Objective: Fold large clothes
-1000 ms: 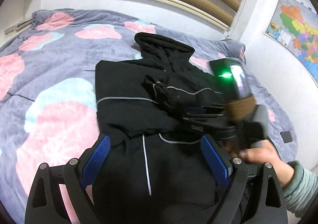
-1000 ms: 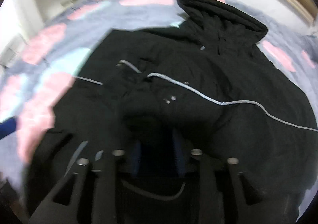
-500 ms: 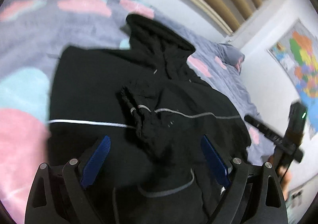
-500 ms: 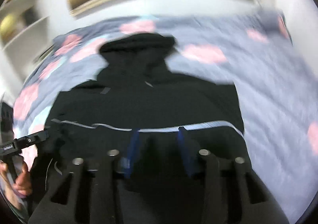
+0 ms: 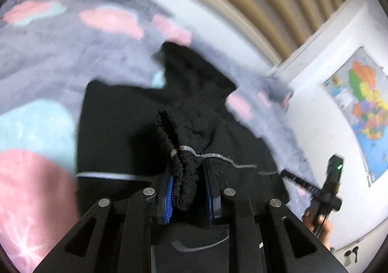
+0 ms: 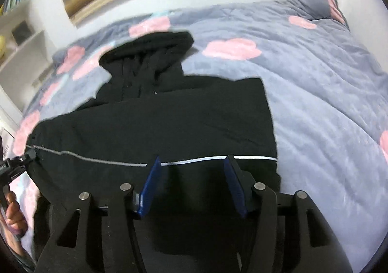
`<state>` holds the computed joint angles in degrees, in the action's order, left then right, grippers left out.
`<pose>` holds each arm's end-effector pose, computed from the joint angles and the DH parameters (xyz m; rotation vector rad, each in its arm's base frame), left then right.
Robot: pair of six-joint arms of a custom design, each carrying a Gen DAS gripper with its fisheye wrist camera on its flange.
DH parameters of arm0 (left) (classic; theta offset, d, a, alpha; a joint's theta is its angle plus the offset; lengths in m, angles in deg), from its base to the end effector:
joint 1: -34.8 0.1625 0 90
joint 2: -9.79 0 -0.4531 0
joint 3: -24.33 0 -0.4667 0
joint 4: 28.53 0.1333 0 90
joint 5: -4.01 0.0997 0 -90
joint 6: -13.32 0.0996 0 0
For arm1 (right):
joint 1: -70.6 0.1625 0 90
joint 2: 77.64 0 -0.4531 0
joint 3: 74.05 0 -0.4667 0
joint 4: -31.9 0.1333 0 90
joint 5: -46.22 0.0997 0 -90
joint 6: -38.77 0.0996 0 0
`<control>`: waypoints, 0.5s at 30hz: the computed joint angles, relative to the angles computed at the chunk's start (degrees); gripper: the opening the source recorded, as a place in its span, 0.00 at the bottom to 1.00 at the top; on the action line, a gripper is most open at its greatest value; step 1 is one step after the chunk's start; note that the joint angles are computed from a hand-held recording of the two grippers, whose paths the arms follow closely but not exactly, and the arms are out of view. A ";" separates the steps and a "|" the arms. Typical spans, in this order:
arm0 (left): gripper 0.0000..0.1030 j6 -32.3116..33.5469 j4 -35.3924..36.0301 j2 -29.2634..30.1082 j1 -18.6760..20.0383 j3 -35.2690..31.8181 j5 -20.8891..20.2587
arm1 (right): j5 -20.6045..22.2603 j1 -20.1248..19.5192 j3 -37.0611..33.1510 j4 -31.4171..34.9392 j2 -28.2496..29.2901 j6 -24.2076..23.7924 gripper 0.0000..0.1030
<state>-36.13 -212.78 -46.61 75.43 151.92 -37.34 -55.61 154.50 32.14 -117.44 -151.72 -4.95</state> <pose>-0.2582 -0.4957 0.0766 -0.2418 2.6024 -1.2388 0.0429 -0.6611 0.3091 0.8117 -2.5946 0.4784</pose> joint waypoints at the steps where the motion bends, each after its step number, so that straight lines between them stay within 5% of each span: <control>1: 0.22 -1.99 4.95 -0.71 1.30 -0.34 -2.54 | -1.37 0.08 0.02 -0.37 1.00 0.27 0.56; 4: 0.25 -3.26 13.25 1.59 3.61 -2.21 -3.29 | -5.95 -0.23 0.62 -4.32 4.24 -1.88 0.61; 7: 0.27 -3.39 10.51 2.64 3.49 -1.82 -1.93 | -6.58 -0.85 1.87 -9.03 5.21 -4.37 0.69; 10: 0.28 -3.45 7.32 2.24 3.82 -0.96 -2.90 | -6.78 -0.93 0.59 -6.24 5.23 -3.06 0.70; 13: 0.39 -4.98 7.95 1.09 0.99 0.14 1.83 | -6.55 -0.73 0.50 -4.44 4.04 -3.27 0.70; 15: 0.47 -6.13 8.38 0.09 -2.45 1.38 8.57 | -4.66 -0.79 0.63 -2.00 2.43 -1.42 0.70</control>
<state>-42.26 -204.40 -46.52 72.98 153.30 -28.77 -60.27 153.70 32.78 -119.44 -149.29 -6.37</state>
